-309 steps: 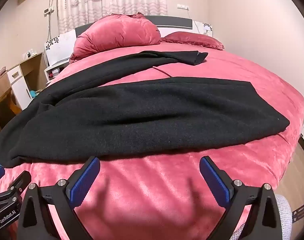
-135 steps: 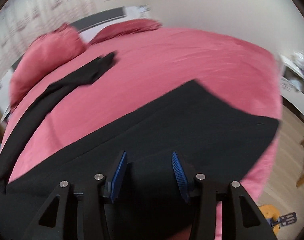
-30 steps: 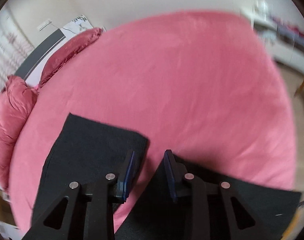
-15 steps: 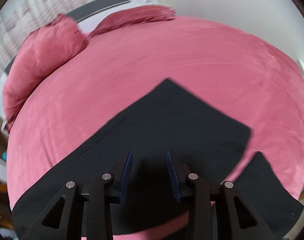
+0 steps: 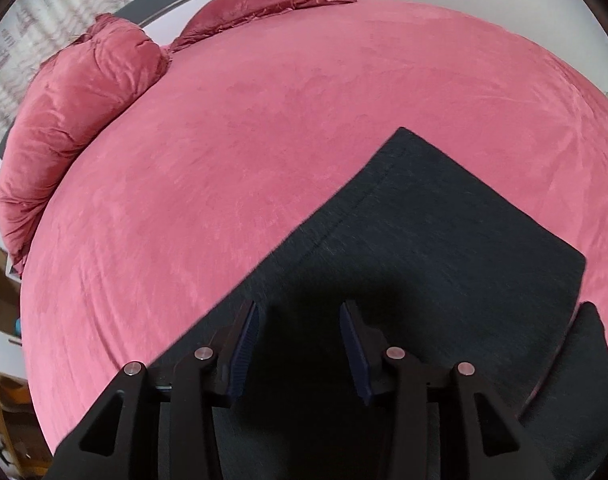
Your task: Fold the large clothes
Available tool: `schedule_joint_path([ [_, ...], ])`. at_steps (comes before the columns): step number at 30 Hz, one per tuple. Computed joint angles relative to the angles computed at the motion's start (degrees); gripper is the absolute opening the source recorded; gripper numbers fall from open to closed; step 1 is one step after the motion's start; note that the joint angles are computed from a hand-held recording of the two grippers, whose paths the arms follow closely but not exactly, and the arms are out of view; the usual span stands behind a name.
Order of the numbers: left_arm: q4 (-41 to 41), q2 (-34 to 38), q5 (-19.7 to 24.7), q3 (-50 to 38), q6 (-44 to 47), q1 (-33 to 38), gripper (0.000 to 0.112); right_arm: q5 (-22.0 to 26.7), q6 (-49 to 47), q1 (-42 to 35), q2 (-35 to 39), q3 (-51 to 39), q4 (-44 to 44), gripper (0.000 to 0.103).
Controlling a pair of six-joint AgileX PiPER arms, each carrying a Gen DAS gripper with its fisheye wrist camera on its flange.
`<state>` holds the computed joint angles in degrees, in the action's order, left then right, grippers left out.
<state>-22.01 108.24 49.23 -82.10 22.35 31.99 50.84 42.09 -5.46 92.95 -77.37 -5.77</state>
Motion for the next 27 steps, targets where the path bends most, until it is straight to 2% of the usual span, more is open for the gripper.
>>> schedule_joint_path([
  [5,-1.5,4.6,3.9,-4.9,-0.1,0.0,0.103,2.4,1.4,-0.6,7.0,-7.6,1.4,0.045],
  [7,-2.7,6.4,5.8,-7.1,-0.9,0.2,0.103,3.4,2.1,-0.8,9.0,-9.9,1.5,0.057],
  [11,-3.2,9.6,8.8,-11.1,-2.4,-0.3,0.103,6.1,3.7,-0.5,12.9,-14.6,-0.1,0.059],
  [13,-3.2,10.1,8.6,-11.7,-1.7,-0.8,0.103,8.6,4.8,-0.2,15.0,-16.9,-0.6,0.059],
  [17,-2.6,9.3,5.9,-10.5,-0.9,-1.7,0.103,9.5,6.9,1.2,16.8,-17.9,-2.9,0.059],
  [24,-4.9,8.7,4.5,-8.7,2.7,-1.5,0.102,9.4,8.3,3.5,17.6,-17.8,-7.0,0.059],
  [27,-5.9,9.8,7.2,-10.2,3.2,-0.9,0.101,9.2,7.9,3.4,17.3,-17.2,-6.6,0.059],
])
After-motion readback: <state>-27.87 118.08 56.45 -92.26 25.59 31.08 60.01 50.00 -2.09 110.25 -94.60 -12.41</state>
